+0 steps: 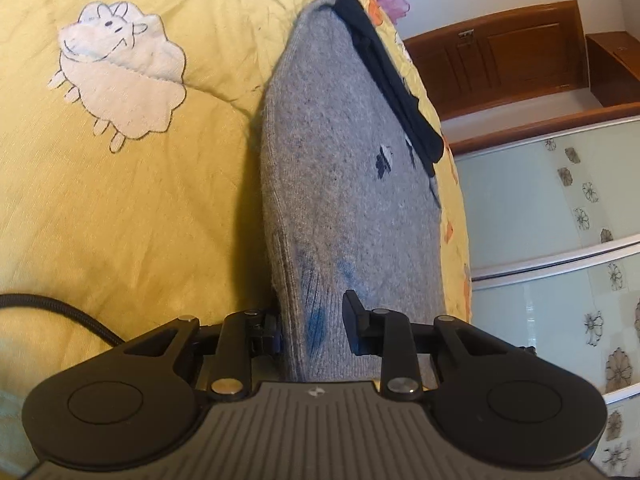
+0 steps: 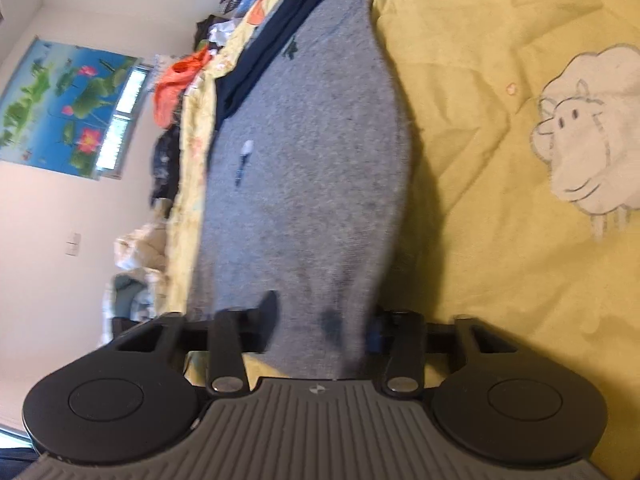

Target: Fold small clothes

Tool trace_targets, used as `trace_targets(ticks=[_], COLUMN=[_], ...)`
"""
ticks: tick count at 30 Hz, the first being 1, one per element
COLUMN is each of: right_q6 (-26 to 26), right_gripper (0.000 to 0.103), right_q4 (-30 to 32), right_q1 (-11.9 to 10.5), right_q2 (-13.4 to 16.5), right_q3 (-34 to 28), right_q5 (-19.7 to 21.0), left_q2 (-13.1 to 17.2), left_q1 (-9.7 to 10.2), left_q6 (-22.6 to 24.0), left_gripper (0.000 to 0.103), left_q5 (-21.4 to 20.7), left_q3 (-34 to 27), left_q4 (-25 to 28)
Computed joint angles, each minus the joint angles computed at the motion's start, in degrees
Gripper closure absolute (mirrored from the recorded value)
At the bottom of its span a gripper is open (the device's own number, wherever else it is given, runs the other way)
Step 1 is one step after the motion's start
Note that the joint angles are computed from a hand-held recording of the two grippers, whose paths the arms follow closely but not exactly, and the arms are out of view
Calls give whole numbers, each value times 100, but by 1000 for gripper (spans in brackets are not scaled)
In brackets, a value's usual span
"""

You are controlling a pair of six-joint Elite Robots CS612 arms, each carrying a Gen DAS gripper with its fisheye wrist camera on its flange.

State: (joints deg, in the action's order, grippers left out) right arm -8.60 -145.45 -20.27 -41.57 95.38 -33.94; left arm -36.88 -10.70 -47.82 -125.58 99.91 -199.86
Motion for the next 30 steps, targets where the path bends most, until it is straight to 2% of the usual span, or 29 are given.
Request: trace_targets(ticks=[1,2,3,7,10,13,15,18,21,23,26,28,30], right_q6=[80,151,182,285,382,698,646,654,872,1056,1756,2673,3759], right_gripper=[78,91,92,92,92,92,92,92,92,92,92,92,92], right_q4=[-144,-275,-386,-669,-845,-1361,-1404,-1161,-1402,-1692,-2450,-3301,-4171], right_q1=[7,7,12,-16,-37,-89,-75,-46,-84,-84,-60,-29,25], right_q2=[5,14,14,26,5,9,-2,49,102,149,396,710,1098], right_q3=[29,61,94,176,198,239,203,86,69,-16,-452,-953,-1632], right_q5=[-63,-90,-159,4,180,679,719,526,856,1078,1406,1604,1631], left_q2=[-45,-147,-222,-267,-366,-452,-428,-358,-337,-354,-281,-121,97], left_q1=[-31,-82,-115,-92,-108,-145,-139,-80,-24,0,48,67,82], left_q6=[178,417,605,670,722,957,1077,768,531,545,491,301,75], left_gripper=[77,92,96,97,98,98,98,98,98,97,97,97,97], left_q5=[97,321,495,498,481,452,465,481,381,404,420,504,623], left_q3=[16,58,87,106,154,194,145,99,59,-69,-496,-922,-1441], left_q4=[95,354,575,579,332,-105,90,397,5,-135,-268,-433,-530])
